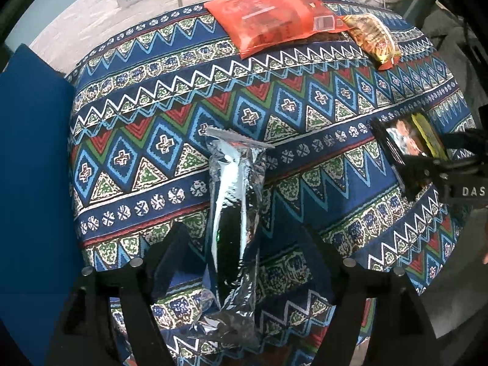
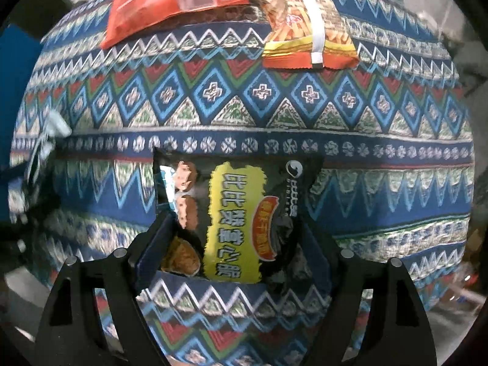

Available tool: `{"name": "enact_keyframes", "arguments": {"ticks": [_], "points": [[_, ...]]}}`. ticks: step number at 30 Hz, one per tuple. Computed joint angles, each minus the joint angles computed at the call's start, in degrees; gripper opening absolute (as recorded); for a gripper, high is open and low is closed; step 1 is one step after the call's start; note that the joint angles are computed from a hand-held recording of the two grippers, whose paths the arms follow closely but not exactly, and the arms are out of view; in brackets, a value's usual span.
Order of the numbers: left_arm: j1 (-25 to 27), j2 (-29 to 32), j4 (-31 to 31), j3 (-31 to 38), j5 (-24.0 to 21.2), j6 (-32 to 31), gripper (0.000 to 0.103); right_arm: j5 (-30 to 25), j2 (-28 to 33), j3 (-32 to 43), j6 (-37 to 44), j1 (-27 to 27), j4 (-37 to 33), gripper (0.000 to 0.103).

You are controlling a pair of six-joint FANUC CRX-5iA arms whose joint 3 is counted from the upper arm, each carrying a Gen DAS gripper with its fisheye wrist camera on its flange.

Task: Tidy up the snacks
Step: 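Carry both bags into the cardboard box and open both tools to release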

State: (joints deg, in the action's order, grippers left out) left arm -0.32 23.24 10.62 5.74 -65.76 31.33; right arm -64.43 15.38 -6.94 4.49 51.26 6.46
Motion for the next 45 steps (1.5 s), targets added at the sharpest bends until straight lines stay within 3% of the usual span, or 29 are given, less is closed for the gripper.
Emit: {"name": "enact_keyframes", "arguments": {"ticks": [5,6,9,23,33,45], "points": [[-0.49,-2.66,0.5,-3.54,2.69,-2.24,0.032,0.71,2.1,1.86,2.38,-1.59,2.15,0.08],[-0.41,-2.74,0.79,-3.49,2.09,-2.09,0.028,0.37,2.68,3.15,2.22,-1.01,2.56,0.076],[-0.07,-3.85,1.41,-4.03,0.25,-1.16,0.028,0.17,4.29,5.2,2.9,-0.65,3.35,0.071],[3.17,-3.84,5.8,0.64,-3.89,-2.13,0.028,-5.06,7.07,12.8,2.67,2.48,9.26,0.07],[5.32,-3.91,9.95,2.62,-5.3,-2.13,0.028,-4.39,6.3,13.37,2.65,1.63,14.16,0.07],[7.18,-5.45,14.4,2.27,-3.66,-3.36,0.028,-4.33,4.71,14.53,2.63,2.95,20.22,0.071]]}}
